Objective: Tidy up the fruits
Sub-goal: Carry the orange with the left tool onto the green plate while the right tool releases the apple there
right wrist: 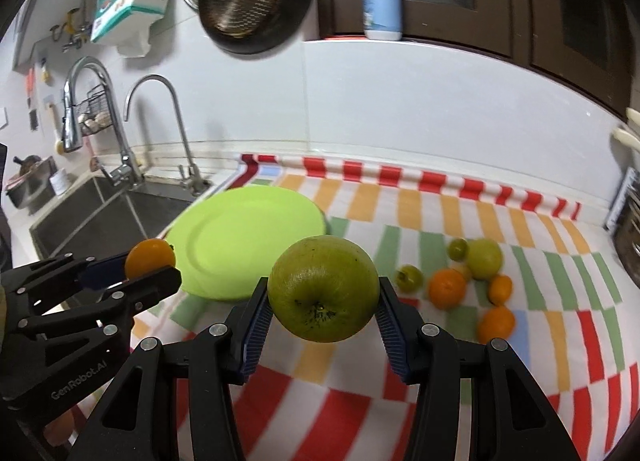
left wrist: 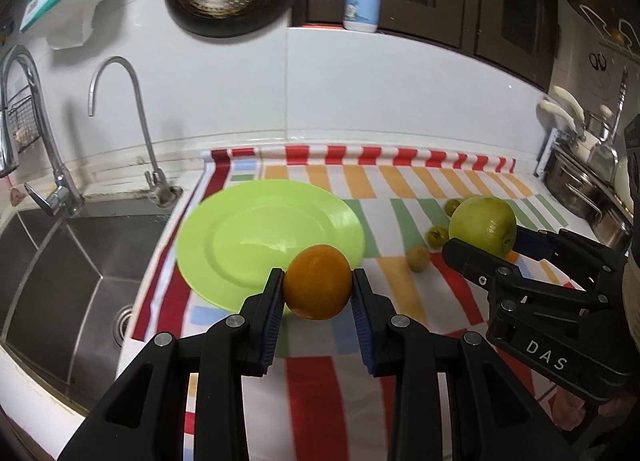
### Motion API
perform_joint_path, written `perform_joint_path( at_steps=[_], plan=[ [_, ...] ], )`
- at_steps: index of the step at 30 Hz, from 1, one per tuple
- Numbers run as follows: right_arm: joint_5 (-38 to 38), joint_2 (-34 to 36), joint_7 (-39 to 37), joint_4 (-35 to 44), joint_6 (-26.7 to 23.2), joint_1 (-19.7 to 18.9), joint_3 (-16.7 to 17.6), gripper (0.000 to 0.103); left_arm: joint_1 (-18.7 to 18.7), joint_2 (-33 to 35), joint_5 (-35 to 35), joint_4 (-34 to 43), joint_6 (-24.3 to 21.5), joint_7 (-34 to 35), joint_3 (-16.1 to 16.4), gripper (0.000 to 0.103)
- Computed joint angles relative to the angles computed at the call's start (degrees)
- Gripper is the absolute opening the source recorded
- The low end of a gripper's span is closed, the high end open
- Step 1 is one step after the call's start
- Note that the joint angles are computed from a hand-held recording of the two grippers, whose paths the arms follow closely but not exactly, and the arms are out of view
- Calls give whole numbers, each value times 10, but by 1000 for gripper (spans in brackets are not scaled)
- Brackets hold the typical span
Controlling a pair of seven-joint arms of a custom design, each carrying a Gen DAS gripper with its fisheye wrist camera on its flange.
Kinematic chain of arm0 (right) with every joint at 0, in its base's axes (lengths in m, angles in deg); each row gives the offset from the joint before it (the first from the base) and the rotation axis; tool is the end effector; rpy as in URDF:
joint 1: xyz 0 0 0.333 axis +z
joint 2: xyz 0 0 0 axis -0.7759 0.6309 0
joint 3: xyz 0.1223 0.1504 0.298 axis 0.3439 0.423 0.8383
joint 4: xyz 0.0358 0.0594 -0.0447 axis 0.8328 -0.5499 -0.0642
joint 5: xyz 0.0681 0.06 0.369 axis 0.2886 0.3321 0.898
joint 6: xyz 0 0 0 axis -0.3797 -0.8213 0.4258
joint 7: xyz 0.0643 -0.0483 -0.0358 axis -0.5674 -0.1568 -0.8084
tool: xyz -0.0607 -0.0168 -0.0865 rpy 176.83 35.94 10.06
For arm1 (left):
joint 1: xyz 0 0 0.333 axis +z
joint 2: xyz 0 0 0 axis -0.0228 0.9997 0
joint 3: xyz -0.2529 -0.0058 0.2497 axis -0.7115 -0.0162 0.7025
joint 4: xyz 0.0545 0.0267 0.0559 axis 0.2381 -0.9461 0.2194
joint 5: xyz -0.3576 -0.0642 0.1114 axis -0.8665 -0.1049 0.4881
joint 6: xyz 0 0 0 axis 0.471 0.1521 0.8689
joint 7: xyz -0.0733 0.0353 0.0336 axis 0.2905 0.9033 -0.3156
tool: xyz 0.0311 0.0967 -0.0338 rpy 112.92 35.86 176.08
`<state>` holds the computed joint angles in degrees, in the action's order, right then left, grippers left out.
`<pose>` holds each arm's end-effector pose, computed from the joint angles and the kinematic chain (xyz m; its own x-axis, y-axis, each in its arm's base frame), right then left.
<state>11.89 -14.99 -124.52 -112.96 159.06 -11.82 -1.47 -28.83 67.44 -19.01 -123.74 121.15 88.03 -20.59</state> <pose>0.4752 0.4529 0.4287 -0.1206 -0.9919 -0.0391 -0.6013 0.1044 -0.7922 0.5294 -0.3952 0.4245 -0.4917 -0.8691 0.0544 -0.5714 0.2749 -0.7733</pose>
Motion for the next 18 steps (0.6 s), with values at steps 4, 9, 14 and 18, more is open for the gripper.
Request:
perform_joint_path(
  at_steps=[4,9,14,18],
  plan=[
    [4,25,-25,37,16,-3,-4,51,10,8,-5,12,1,10,3,33],
    [33,62,-74,82,47,-7,-16,51,42,33,-48,35,-8,59,-21,33],
    [86,104,-139,132,74,-13,-30,51,77,68,-115,65,-25,142,-60,33],
    [137,139,-199,169,88,-17,-38,51,102,101,-173,92,-47,211,-93,33]
  ],
)
